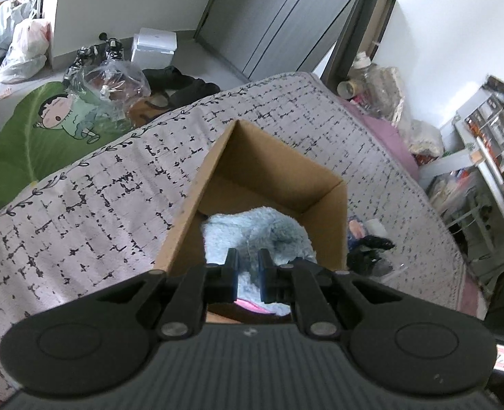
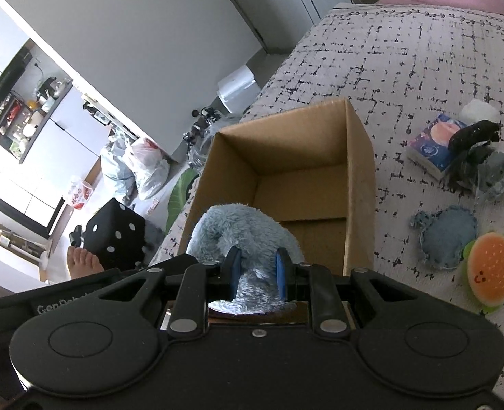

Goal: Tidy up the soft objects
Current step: 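Open the right gripper to drop the plush into the box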

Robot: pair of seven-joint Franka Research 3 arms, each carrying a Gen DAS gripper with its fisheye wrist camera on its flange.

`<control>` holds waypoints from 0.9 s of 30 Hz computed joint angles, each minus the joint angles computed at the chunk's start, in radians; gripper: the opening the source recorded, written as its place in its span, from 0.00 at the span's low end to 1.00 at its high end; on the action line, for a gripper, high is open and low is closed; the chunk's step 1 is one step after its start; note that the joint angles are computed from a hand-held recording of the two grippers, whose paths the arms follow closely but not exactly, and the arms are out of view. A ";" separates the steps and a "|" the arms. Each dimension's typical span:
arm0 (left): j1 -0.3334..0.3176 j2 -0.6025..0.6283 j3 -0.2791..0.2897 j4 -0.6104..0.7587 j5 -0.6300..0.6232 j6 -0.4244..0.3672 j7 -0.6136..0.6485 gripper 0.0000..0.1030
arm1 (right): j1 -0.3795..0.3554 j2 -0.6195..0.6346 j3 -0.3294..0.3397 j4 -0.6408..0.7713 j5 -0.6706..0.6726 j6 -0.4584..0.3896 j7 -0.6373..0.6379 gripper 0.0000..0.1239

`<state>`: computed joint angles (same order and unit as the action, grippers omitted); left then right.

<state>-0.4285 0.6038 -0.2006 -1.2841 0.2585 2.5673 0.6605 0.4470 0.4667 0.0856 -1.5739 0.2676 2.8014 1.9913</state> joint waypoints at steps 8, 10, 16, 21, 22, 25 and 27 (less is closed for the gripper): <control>-0.034 0.000 0.027 0.050 0.047 -0.084 -0.037 0.14 | -0.014 -0.039 0.009 -0.041 0.034 0.006 -0.006 0.32; -0.040 -0.006 0.030 0.056 0.059 -0.098 -0.049 0.15 | -0.022 -0.064 0.016 -0.073 0.046 0.022 -0.014 0.34; -0.071 -0.029 0.041 0.070 0.105 -0.157 -0.115 0.43 | -0.045 -0.139 0.030 -0.157 0.082 0.071 -0.058 0.42; -0.099 -0.050 0.045 0.080 0.156 -0.193 -0.167 0.79 | -0.036 -0.216 -0.002 -0.240 0.045 0.115 -0.034 0.50; -0.099 -0.048 0.037 0.092 0.153 -0.201 -0.163 0.85 | -0.039 -0.232 -0.004 -0.257 0.041 0.121 -0.035 0.52; -0.122 -0.052 0.040 0.111 0.178 -0.224 -0.179 0.86 | -0.009 -0.286 -0.059 -0.315 -0.079 0.142 0.051 0.67; -0.143 -0.052 0.047 0.126 0.211 -0.239 -0.186 0.87 | -0.007 -0.323 -0.076 -0.361 -0.149 0.182 0.092 0.70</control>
<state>-0.5712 0.5522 -0.1535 -1.1581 0.4695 2.3281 0.4743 0.4397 0.1440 0.0098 -1.9345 0.1183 2.9829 2.0830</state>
